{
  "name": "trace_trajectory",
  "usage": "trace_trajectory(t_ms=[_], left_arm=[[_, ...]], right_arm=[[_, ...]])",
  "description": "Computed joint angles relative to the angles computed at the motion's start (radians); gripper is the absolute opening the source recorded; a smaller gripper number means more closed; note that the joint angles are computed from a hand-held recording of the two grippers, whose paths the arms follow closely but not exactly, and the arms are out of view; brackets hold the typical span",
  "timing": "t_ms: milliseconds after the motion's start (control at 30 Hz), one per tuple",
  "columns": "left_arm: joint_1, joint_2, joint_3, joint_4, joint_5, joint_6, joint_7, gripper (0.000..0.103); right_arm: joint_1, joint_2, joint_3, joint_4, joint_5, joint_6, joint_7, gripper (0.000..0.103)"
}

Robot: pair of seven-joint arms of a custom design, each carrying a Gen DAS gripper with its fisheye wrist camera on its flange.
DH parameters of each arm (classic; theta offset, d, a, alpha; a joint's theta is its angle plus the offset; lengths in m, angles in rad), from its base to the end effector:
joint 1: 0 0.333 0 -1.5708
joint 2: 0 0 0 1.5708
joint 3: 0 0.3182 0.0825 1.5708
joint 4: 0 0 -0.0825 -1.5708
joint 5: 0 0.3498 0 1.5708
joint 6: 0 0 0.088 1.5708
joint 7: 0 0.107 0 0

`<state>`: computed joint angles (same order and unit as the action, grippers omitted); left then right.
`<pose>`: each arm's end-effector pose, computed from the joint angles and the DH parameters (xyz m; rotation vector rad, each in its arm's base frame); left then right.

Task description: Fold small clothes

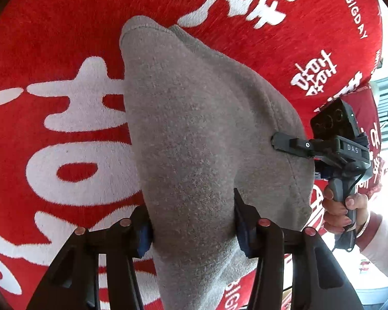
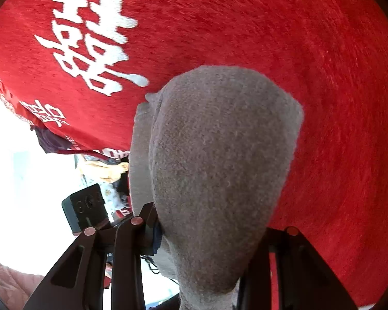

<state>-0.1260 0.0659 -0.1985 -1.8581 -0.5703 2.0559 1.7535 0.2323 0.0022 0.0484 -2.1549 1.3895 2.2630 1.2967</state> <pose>0.5262 -0.2048 0.5160 1.6701 -2.1902 0.6300 0.5030 0.1718 0.4470 -1.2307 1.7957 0.8533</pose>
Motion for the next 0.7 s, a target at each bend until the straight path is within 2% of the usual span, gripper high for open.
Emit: trace_trajectory(t_ms=[300, 533, 700], left_arm=[[0.04, -0.113, 0.055, -0.062, -0.073, -0.092, 0.075, 0.052], [0.069, -0.227, 0.125, -0.153, -0.046, -0.167, 0.127, 0.052], [0.106, -0.306, 0.184, -0.228, -0.004, -0.21, 0.156, 0.053]], right_arm=[[0.042, -0.069, 0.015, -0.024, 0.034, 0.016, 0.068, 0.037], [0.119, -0.075, 0.055, -0.006, 0.061, 0.061, 0.113, 0.037], [0.182, -0.031, 0.093, 0.032, 0.116, 0.121, 0.116, 0.037]])
